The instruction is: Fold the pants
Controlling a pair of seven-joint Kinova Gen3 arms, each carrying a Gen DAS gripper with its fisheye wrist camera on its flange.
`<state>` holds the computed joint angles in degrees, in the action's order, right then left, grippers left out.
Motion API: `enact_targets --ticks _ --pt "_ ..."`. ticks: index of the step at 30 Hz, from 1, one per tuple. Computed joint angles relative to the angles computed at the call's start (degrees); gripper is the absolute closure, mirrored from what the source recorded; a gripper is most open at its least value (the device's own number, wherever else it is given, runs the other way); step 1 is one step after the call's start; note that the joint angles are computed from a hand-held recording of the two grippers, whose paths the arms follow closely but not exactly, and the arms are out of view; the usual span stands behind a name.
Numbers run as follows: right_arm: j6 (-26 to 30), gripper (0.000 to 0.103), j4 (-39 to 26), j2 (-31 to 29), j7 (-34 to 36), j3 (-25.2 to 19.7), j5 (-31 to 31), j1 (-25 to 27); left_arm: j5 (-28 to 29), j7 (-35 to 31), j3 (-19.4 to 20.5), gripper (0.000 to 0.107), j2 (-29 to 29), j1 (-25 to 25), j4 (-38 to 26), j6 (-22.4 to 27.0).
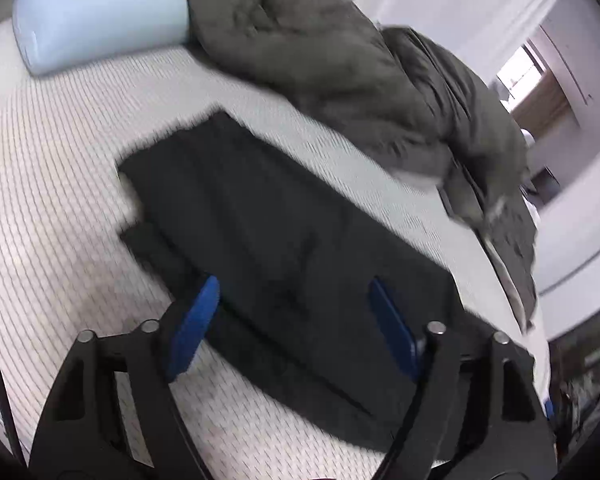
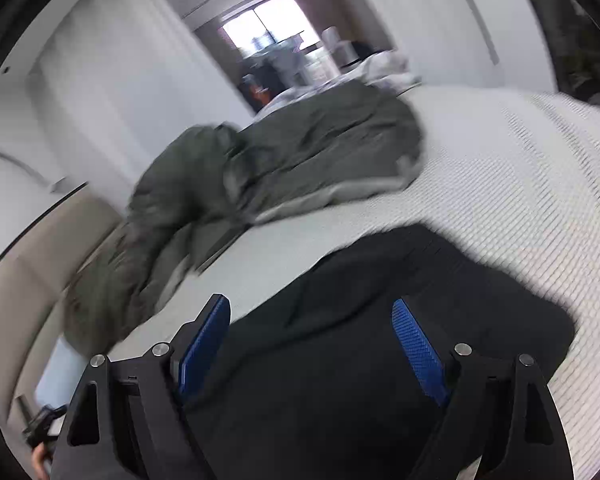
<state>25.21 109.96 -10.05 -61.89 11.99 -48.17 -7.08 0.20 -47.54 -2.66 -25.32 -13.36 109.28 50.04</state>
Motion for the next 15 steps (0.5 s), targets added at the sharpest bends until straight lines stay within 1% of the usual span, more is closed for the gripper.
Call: enact_targets --ticks 2,4,5,6,7,8,9,10,11,12,13,15 --pt "2.05 0.018 1.56 -1.02 2.54 0.64 -1.79 -1.51 1.90 -0.36 0.24 0.035 -1.05 1.77 2.53 -2.45" --pt "3.45 0.017 3.23 -1.96 4.83 1.37 -3.23 -2.25 4.50 -0.90 -0.39 0.047 -0.22 3.72 4.41 -3.97" --pt "3.62 0.017 4.26 -2.35 5.44 1.30 -3.75 -2.51 5.77 -1.42 -0.95 0.049 0.19 4.47 5.05 -4.36" --pt "3.58 0.017 5.40 -2.79 6.32 1.37 -4.51 -2.91 7.98 -2.70 -2.58 0.051 1.39 6.04 5.82 -5.11" --pt "4.19 0.017 6.10 -2.98 6.98 1.63 -4.84 -3.14 9.27 -3.57 -3.36 0.055 1.95 6.74 6.66 -5.88" --pt "5.32 0.017 6.21 -2.90 7.10 1.70 -4.32 -2.92 9.78 -3.51 -3.07 0.058 2.52 6.65 7.40 -6.75" --pt "5.77 0.017 6.05 -2.60 6.91 1.14 -3.60 -2.66 9.36 -2.70 -1.72 0.064 3.22 5.58 7.94 -8.16" --pt "5.90 0.017 6.03 -2.56 6.66 0.63 -2.72 -2.19 8.35 -1.56 -0.31 0.075 3.90 4.57 8.14 -9.50" --pt "5.42 0.017 6.02 -2.41 6.12 0.10 -2.09 -1.73 7.86 -0.99 0.12 0.081 4.79 4.05 7.87 -10.13" --pt "5.30 0.017 5.96 -2.25 6.13 0.21 -2.14 -1.58 6.99 0.31 1.05 0.095 5.52 3.16 7.66 -10.68" --pt "5.26 0.017 6.06 -2.16 6.31 0.56 -2.67 -1.50 5.83 1.58 1.93 0.103 6.24 2.30 7.62 -11.44" --pt "6.02 0.017 6.58 -2.40 7.09 2.05 -4.18 -0.92 4.56 4.02 3.33 0.106 5.31 1.53 8.82 -13.51"
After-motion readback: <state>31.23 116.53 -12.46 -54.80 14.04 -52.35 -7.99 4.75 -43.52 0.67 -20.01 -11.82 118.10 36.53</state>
